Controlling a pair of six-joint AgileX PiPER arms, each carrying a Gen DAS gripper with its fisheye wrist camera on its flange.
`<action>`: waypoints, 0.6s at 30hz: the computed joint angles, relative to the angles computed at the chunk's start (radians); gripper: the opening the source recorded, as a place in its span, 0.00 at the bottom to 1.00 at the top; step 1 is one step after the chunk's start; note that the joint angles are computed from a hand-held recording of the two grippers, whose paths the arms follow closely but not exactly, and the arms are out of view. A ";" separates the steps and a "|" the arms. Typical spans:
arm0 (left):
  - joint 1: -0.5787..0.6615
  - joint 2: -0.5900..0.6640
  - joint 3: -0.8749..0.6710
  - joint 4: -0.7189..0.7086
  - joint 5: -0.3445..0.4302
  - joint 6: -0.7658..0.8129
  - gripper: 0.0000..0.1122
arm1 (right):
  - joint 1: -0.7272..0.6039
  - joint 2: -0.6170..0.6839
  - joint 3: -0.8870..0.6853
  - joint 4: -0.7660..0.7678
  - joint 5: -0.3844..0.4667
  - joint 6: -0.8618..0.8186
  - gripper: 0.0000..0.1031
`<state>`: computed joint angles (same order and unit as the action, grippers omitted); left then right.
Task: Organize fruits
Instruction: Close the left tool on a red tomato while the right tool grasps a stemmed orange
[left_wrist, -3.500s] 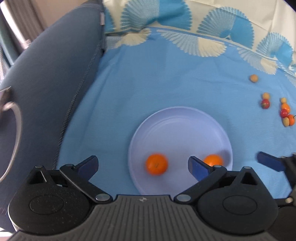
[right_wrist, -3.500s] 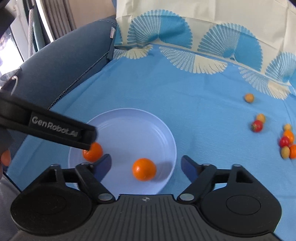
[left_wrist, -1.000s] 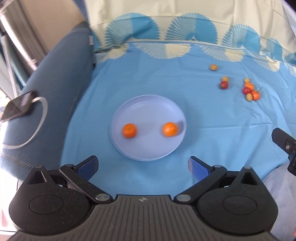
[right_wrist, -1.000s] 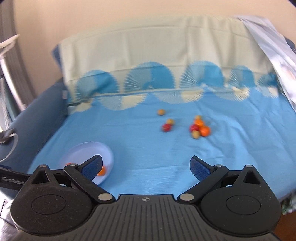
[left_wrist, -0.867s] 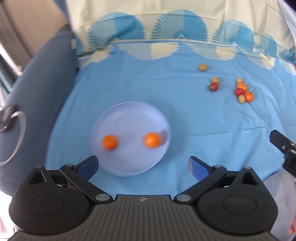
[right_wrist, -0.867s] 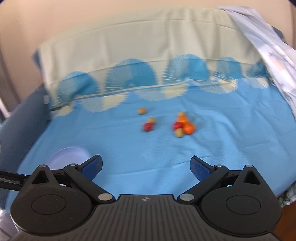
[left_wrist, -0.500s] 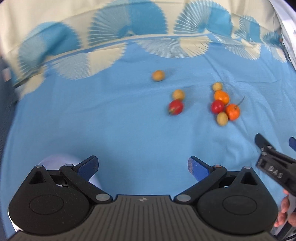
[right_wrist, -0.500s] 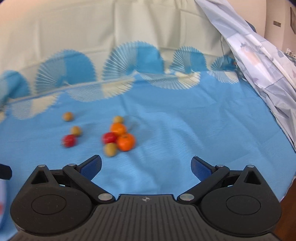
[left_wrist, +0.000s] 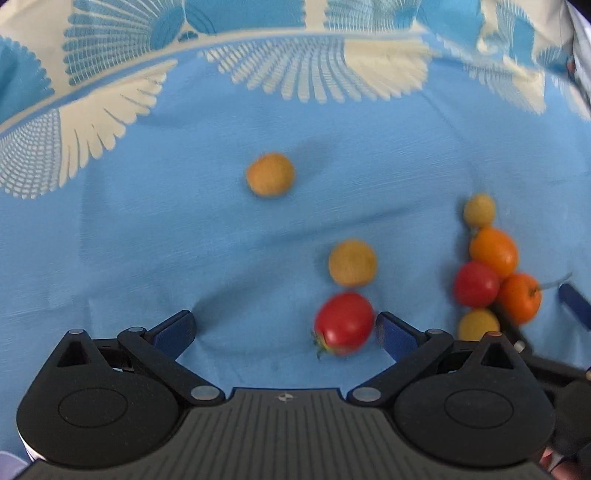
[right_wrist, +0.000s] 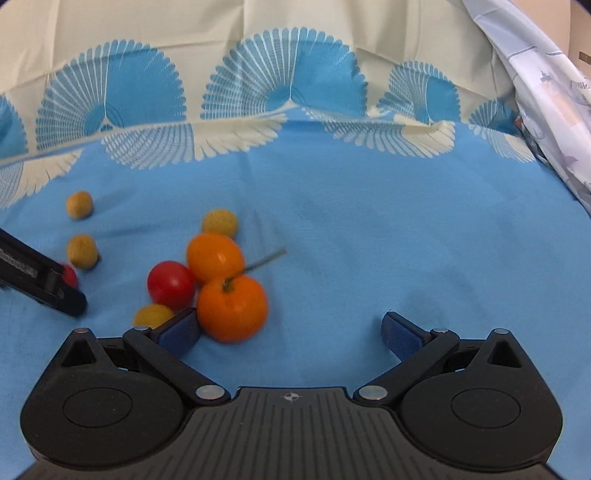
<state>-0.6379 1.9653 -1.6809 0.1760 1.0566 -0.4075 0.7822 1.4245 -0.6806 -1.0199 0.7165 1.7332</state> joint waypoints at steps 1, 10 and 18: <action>0.001 0.009 -0.011 0.001 0.007 0.009 0.92 | 0.004 0.005 0.008 -0.032 -0.001 0.034 0.99; -0.046 -0.033 0.007 0.029 -0.025 0.098 0.30 | 0.055 -0.033 0.023 -0.098 0.016 0.061 0.38; -0.122 -0.048 0.020 0.204 0.024 -0.027 0.30 | 0.064 -0.058 0.054 -0.123 0.057 0.151 0.38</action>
<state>-0.7603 1.9172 -1.6608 0.3802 1.0806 -0.4344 0.8464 1.3669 -0.6266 -1.1424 0.7735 1.8838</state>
